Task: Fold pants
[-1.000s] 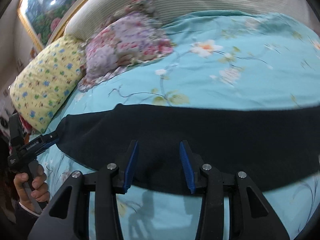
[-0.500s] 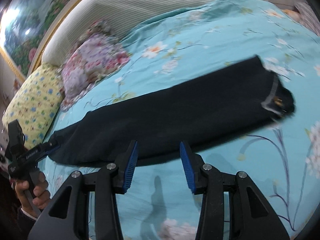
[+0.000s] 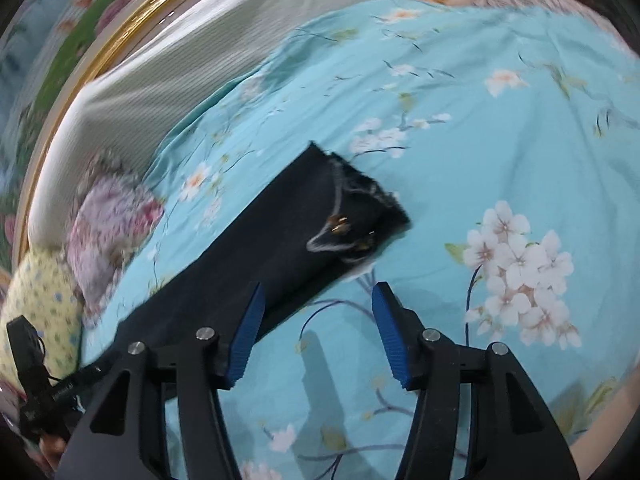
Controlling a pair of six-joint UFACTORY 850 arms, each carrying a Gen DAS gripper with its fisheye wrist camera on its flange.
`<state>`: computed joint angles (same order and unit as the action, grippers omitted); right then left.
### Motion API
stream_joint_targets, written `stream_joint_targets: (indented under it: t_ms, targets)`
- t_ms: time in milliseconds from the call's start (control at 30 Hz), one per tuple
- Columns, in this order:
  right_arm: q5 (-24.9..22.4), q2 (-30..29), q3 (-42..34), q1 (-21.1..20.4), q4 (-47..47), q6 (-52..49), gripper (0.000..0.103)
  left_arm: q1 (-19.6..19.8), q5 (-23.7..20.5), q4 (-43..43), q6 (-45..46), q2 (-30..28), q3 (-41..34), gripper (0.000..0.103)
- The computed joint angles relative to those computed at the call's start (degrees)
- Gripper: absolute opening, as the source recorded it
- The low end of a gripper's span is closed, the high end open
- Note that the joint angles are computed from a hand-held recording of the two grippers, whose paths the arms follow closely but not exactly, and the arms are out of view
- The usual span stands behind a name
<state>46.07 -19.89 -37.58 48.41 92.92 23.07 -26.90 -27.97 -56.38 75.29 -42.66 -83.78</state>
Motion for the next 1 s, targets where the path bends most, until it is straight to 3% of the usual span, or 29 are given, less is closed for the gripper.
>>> stream_joint_targets:
  t_ms: [67,400,500,533,600,667,800,900,933,1000]
  targets:
    - [0.0,-0.4,0.7,-0.6,-2.4,3.1,0.057,-1.5,-1.1,2.7,-1.5,-1.2,-2.2,0.081]
    - [5.0,-1.4,3.7,-1.1,-10.9,16.9,0.054,-10.5,-17.4,20.0,-9.7,-13.9,-23.3,0.081]
    - [5.5,-1.7,4.7,-1.3,-12.8,19.8,0.031,-13.3,-19.4,23.9,-11.6,-17.4,-29.0,0.081]
    - [5.3,-1.7,5.4,-1.4,-14.2,21.3,0.016,-13.8,-20.3,24.5,-11.9,-18.5,-30.7,0.080]
    - [6.8,-1.5,7.6,-1.4,-19.0,26.7,0.014,-15.1,-24.4,25.9,-13.8,-22.1,-36.5,0.066]
    - [8.0,-0.6,8.8,-0.7,-18.4,25.9,0.014,-15.9,-29.3,26.8,-15.2,-25.7,-42.4,0.055]
    - [11.4,-0.4,11.9,0.0,-23.2,34.8,0.013,-17.5,-36.4,27.0,-17.6,-32.3,-53.8,0.055]
    - [12.1,-1.1,11.5,0.4,-22.4,34.3,0.013,-18.8,-43.0,28.1,-19.6,-38.7,-65.5,0.053]
    - [11.9,-1.2,11.3,0.5,-22.2,33.9,0.013,-19.2,-43.6,28.6,-19.7,-39.6,-67.1,0.053]
    - [12.3,-1.2,11.5,0.6,-22.7,34.5,0.013,-19.6,-41.5,28.8,-17.3,-37.4,-63.2,0.048]
